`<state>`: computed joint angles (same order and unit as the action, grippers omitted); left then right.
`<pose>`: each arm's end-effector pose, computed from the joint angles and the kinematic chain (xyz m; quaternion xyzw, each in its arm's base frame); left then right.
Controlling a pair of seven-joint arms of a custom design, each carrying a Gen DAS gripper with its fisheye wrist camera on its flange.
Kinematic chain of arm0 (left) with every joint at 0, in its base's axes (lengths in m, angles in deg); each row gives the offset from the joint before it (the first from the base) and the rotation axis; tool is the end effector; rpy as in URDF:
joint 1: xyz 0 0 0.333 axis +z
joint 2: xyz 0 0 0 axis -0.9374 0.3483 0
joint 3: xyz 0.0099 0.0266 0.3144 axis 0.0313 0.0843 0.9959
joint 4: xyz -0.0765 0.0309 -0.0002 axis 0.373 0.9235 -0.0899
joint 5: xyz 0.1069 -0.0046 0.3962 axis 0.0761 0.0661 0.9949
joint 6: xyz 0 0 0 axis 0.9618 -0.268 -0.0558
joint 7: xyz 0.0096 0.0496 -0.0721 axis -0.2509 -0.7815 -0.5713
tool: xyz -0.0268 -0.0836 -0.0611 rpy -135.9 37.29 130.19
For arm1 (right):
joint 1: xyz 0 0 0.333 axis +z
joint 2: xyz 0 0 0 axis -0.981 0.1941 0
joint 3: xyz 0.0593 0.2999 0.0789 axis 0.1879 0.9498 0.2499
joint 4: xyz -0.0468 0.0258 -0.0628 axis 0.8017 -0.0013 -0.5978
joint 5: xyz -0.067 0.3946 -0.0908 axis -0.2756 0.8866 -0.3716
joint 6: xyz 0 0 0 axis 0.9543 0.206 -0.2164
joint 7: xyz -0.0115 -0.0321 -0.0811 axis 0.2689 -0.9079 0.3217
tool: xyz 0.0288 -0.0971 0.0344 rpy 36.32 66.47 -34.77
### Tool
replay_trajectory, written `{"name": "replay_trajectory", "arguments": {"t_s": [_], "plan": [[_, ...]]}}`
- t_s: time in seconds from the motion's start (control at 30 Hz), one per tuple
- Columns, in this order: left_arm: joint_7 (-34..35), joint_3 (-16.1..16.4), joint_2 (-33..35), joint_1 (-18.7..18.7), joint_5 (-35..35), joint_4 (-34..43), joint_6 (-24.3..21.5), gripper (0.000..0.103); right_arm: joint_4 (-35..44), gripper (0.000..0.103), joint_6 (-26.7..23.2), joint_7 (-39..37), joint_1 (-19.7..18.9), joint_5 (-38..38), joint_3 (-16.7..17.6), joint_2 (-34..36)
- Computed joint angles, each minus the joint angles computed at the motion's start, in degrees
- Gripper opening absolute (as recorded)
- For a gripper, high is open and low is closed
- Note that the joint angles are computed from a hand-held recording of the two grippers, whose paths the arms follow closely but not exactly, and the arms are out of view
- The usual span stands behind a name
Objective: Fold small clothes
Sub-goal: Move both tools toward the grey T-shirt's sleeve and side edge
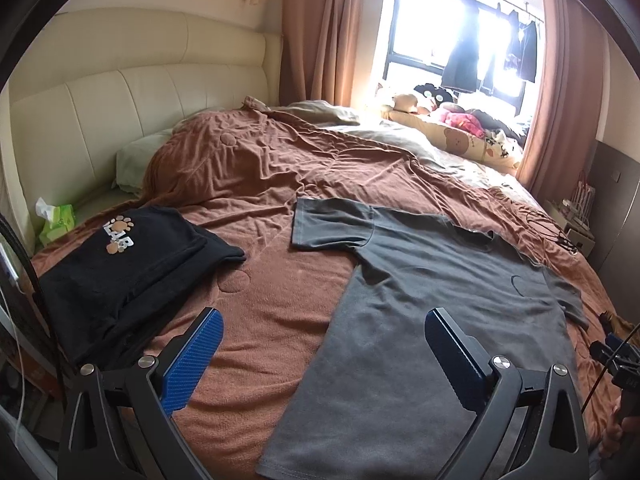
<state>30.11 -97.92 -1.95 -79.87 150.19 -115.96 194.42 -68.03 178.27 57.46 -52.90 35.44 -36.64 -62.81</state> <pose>0.5832 -0.2166 0.4809 -0.7730 0.4336 -0.2974 0.3550 0.5925 0.2901 0.4594 -0.7406 0.4892 -0.2249 0.4020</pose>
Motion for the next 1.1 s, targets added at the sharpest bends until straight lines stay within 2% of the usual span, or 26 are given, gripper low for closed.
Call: {"name": "replay_trajectory", "arguments": {"t_s": [0.1, 0.23, 0.4, 0.53, 0.63, 0.67, 0.73, 0.87, 1.0, 1.1], "plan": [[1.4, 0.9, 2.3, 0.8, -1.5, 2.1, 2.1, 0.098, 3.7, 0.103, -1.3, -1.0, -0.7, 0.3, 0.7, 2.7], [4.4, 2.4, 5.6, 1.6, -5.0, 5.1, 5.0, 0.088, 9.0, 0.103, -3.2, -1.9, -1.1, 0.5, 0.8, 6.6], [7.7, 4.5, 10.2, 2.0, -8.0, 9.6, 7.4, 0.087, 15.8, 0.103, -5.8, -3.5, -2.0, 1.5, 2.1, 11.6], [12.3, 5.9, 14.7, 2.6, -13.1, 14.1, 9.4, 0.087, 21.4, 0.103, -9.0, -2.5, -0.7, 0.9, 0.7, 15.3], [16.8, 6.8, 18.3, 2.8, -17.1, 18.2, 10.3, 0.087, 25.7, 0.103, -11.2, 2.0, 2.7, -1.9, -3.7, 18.2], [18.5, 6.9, 19.7, 3.1, -19.0, 19.6, 11.0, 0.085, 27.1, 0.103, -11.8, 2.9, 2.9, -2.4, -4.0, 19.2], [22.9, 6.5, 22.5, 4.4, -24.0, 22.4, 12.6, 0.078, 29.7, 0.103, -11.7, 2.9, 1.9, -2.3, -2.6, 21.0], [30.7, 5.4, 28.4, 6.5, -33.4, 29.0, 12.2, 0.069, 33.6, 0.103, -11.7, 3.4, 1.6, -2.5, -2.0, 23.9], [36.2, 5.4, 34.4, 7.8, -41.1, 36.9, 10.1, 0.065, 39.6, 0.103, -14.2, -0.2, -1.2, -0.7, 2.1, 27.9], [40.2, 5.0, 38.7, 8.7, -46.1, 42.6, 7.8, 0.063, 45.6, 0.103, -16.9, -1.9, -1.3, 0.0, 2.6, 31.8]]}}
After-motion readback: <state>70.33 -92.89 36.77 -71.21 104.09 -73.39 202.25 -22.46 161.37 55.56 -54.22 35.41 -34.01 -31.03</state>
